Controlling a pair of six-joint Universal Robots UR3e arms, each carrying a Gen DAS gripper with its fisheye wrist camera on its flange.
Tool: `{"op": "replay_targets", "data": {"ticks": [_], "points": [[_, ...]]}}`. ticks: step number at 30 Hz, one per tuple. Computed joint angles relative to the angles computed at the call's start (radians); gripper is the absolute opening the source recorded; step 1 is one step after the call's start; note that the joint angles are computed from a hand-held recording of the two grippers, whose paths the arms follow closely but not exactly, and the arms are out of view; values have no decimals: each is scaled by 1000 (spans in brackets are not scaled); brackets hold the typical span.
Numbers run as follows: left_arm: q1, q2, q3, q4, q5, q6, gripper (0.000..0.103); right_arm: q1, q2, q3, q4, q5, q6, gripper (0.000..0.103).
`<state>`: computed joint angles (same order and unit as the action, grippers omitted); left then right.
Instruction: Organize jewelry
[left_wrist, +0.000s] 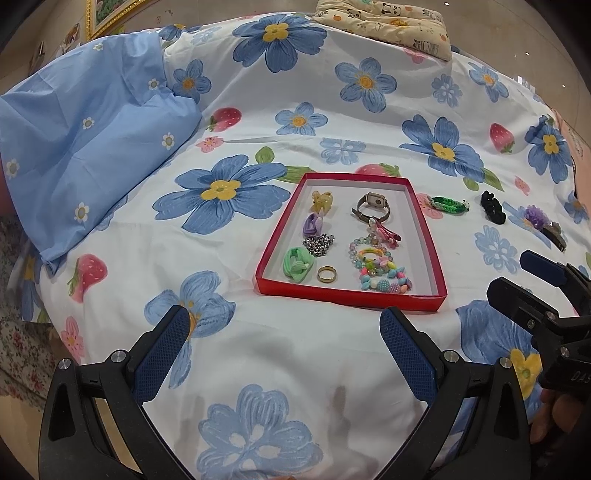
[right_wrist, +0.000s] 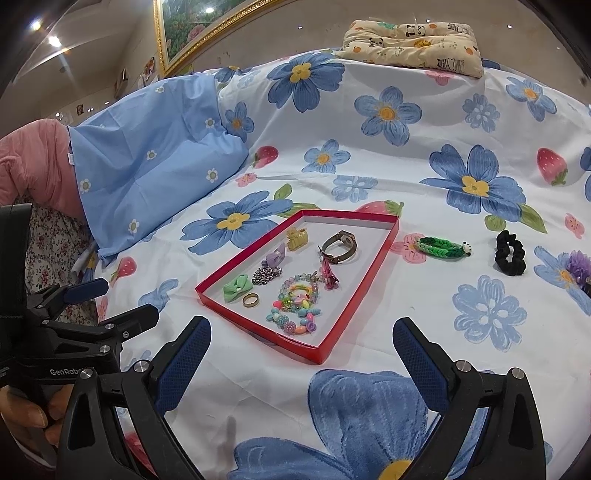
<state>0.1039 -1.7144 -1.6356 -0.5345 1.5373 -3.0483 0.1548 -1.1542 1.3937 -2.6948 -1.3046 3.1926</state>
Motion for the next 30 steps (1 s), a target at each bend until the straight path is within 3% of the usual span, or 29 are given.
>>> {"op": "replay_targets", "data": {"ticks": [30], "points": [[-4, -13, 2, 18, 7, 10, 103, 7, 7, -6, -1, -4, 4, 100]]}}
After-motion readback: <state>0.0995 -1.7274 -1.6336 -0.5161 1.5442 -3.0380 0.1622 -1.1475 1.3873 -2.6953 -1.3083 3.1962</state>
